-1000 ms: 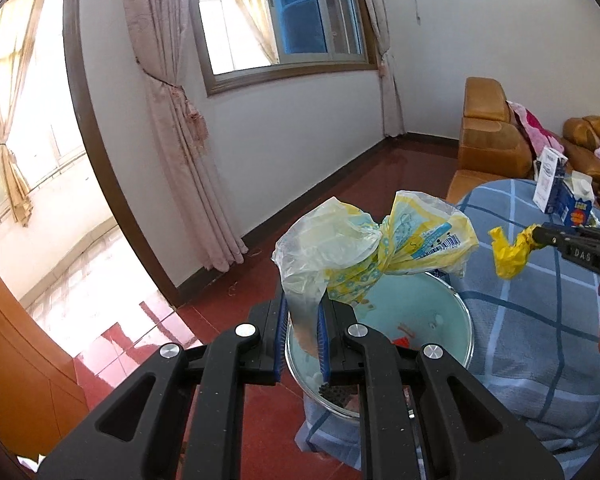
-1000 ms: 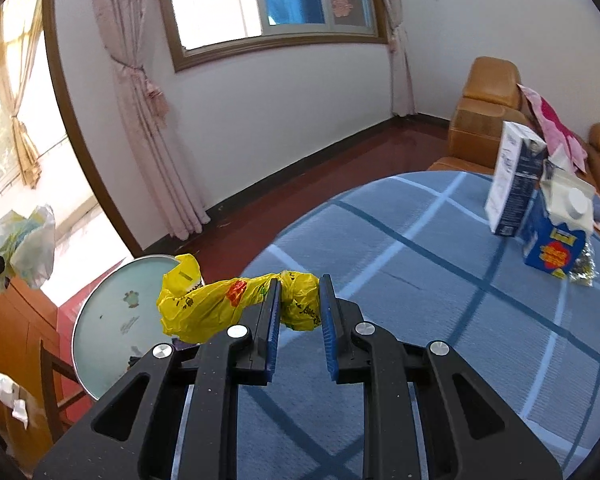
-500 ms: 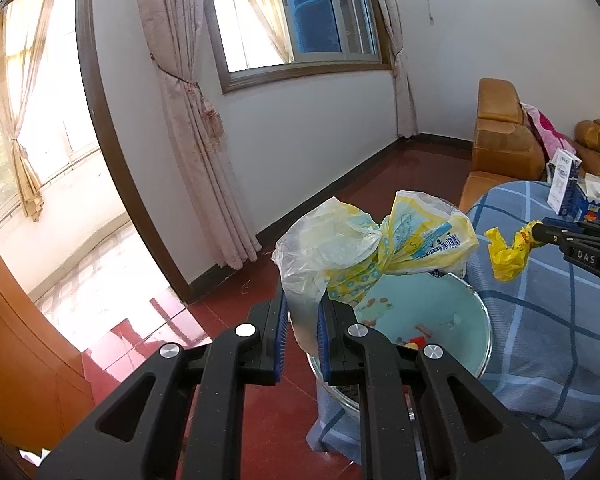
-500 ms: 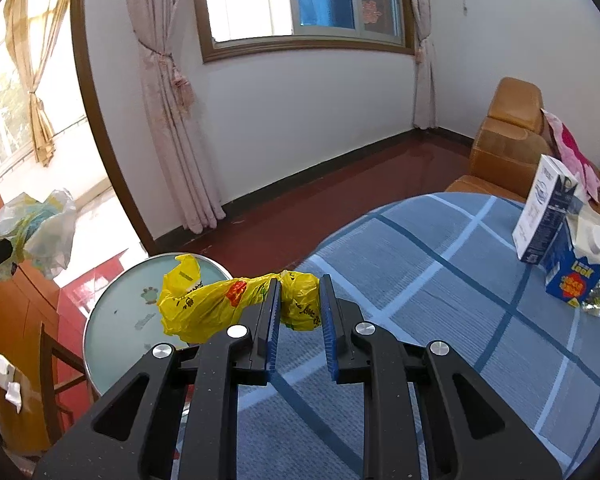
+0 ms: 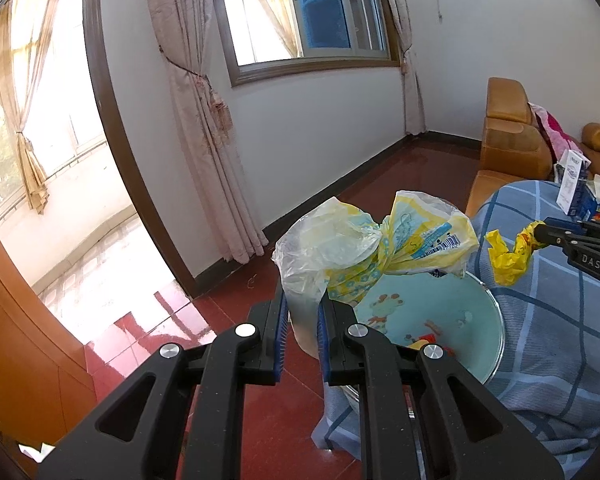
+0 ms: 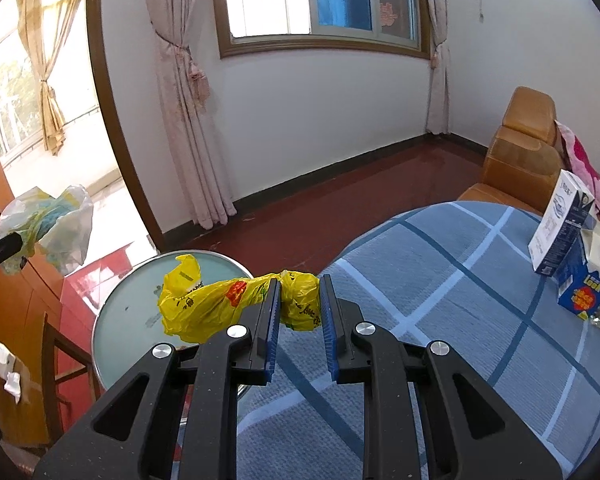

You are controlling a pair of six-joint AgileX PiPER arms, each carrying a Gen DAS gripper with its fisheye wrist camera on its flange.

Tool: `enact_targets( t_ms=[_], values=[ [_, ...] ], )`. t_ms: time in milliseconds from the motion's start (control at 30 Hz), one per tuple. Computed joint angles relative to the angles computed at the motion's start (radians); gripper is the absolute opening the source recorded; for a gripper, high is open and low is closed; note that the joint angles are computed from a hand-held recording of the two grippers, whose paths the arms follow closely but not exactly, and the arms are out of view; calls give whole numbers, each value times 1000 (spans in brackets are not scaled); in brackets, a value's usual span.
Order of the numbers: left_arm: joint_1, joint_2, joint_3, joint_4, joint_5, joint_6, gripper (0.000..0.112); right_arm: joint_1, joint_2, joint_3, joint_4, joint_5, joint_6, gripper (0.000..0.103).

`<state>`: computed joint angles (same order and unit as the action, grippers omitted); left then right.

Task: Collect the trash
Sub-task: 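Carry the white bag over the bucket with the left tool while the right tool carries the yellow bag, then open the left tool over the bucket while the right tool releases the yellow bag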

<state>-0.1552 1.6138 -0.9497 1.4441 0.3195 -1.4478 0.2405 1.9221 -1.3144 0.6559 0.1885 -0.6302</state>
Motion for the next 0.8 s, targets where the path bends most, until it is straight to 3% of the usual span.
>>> enact_targets(
  t_ms=[800],
  values=[
    [23, -6, 6, -7, -22, 10, 13, 31, 13, -13, -75, -5, 53, 20]
  ],
)
